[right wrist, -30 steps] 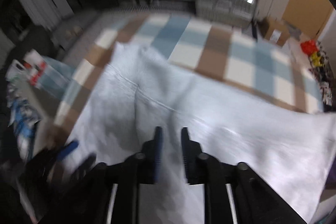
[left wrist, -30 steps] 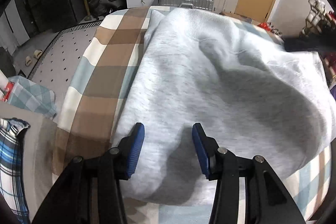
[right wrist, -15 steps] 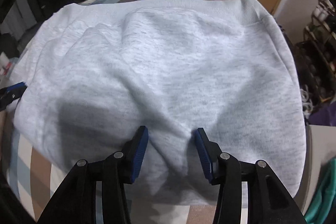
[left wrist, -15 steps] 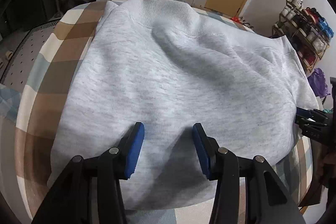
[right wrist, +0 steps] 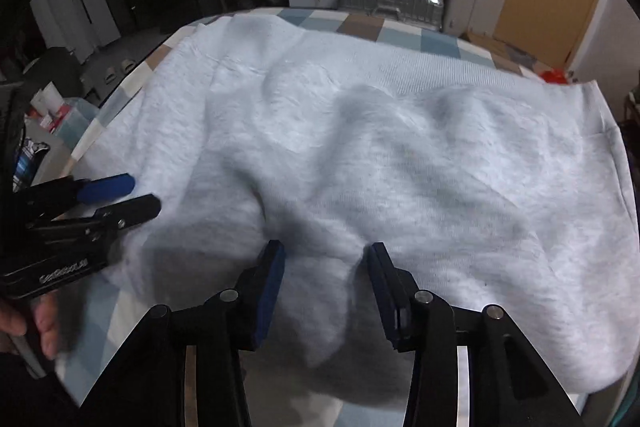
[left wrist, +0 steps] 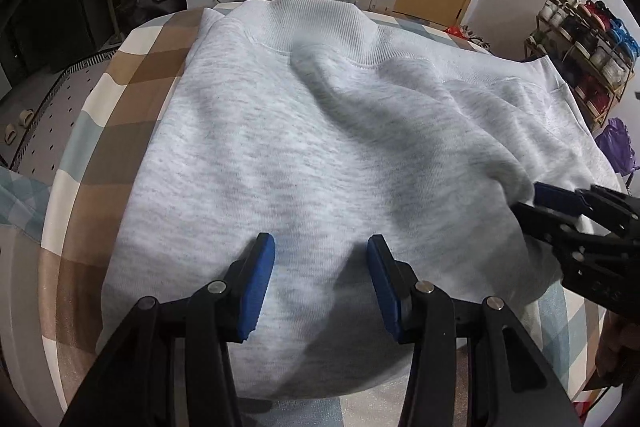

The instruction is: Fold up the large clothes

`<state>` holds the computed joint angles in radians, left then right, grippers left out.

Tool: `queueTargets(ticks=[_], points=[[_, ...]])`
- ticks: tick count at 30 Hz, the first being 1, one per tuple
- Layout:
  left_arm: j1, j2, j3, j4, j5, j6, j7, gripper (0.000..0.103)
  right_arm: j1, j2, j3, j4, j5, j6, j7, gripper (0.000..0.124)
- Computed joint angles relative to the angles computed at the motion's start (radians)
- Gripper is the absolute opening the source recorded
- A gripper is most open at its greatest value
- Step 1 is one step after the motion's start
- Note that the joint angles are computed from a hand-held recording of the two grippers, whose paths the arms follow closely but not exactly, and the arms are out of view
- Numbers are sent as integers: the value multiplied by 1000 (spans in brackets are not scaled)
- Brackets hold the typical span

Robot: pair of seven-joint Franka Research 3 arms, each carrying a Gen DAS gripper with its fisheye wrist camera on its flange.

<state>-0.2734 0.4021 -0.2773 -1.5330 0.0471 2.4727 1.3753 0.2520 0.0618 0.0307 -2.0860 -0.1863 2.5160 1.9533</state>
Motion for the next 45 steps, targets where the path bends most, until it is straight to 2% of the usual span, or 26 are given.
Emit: queueTargets(ticks=[4, 5, 6, 7, 8, 10, 11, 13, 14, 15, 17, 19, 21, 23, 27, 28, 29, 30, 31, 32, 33, 34, 38, 39, 41, 45], points=[[-4, -6, 4, -6, 15, -1, 0, 42, -14, 22, -3, 35, 97, -20, -66, 43], [-4, -9, 6, -7, 17, -3, -4, 42, -23, -4, -6, 12, 129, 13, -128, 42], [-5, -15, 12, -10, 23, -7, -18, 42, -25, -65, -4, -16, 156, -9, -120, 41], [-4, -25, 17, -22, 26, -2, -32, 42, -33, -106, -7, -52, 163, 16, -106, 44], [0, -36, 22, -32, 28, 3, -46, 42, -49, -172, -14, -110, 180, 52, -92, 53], [2, -64, 43, -57, 57, 16, -90, 42, -109, -308, -6, -208, 142, 80, -21, 73], [6, -79, 52, -70, 74, 17, -109, 42, -168, -375, 14, -270, 49, 105, 84, 77], [25, -102, 56, -94, 82, 14, -107, 43, -281, -456, 50, -344, -35, 124, 194, 80], [26, -111, 66, -101, 103, 1, -126, 48, -319, -483, 55, -367, -48, 109, 229, 82], [23, -115, 76, -103, 132, -15, -153, 67, -342, -500, 41, -389, -35, 95, 242, 82], [62, -129, 60, -125, 72, -22, -124, 78, -342, -501, -34, -425, 70, 83, 203, 82], [108, -134, 26, -140, -55, -19, -47, 78, -318, -489, -90, -437, 194, 98, 137, 82], [140, -125, 1, -134, -178, -48, 16, 78, -270, -446, -150, -441, 352, 161, 47, 82], [164, -113, -22, -125, -286, -62, 93, 78, -192, -434, -209, -444, 529, 197, -76, 81], [166, -86, -28, -114, -375, -42, 142, 78, -234, -384, -141, -406, 537, 181, -99, 81], [171, -71, -33, -96, -400, -61, 155, 78, -247, -364, -121, -391, 523, 182, -95, 81], [165, -65, -28, -90, -396, -60, 148, 76, -241, -356, -123, -388, 505, 194, -100, 78], [161, -57, -24, -81, -390, -62, 146, 68, -270, -384, -92, -407, 502, 196, -64, 77], [148, -48, -13, -70, -361, -67, 125, 61, -265, -398, -93, -424, 526, 221, -66, 72], [137, -49, -1, -69, -329, -76, 99, 40, -253, -395, -101, -430, 535, 234, -85, 48], [119, -60, 15, -86, -286, -46, 59, 31, -274, -428, -75, -447, 512, 210, -43, 36], [122, -53, 9, -75, -284, -63, 61, 26, -262, -430, -84, -449, 526, 201, -70, 27], [115, -64, 11, -94, -239, -56, 36, 16, -303, -531, -26, -515, 443, 207, -53, 12], [101, -74, 21, -114, -211, -28, -1, 15, -310, -546, -17, -523, 426, 211, -47, 11], [97, -91, 19, -131, -188, -36, -17, 14, -330, -584, 15, -545, 382, 218, -23, 10], [91, -166, 14, -221, -154, -52, -2, 14, -328, -691, 16, -610, 376, 193, 10, 10]])
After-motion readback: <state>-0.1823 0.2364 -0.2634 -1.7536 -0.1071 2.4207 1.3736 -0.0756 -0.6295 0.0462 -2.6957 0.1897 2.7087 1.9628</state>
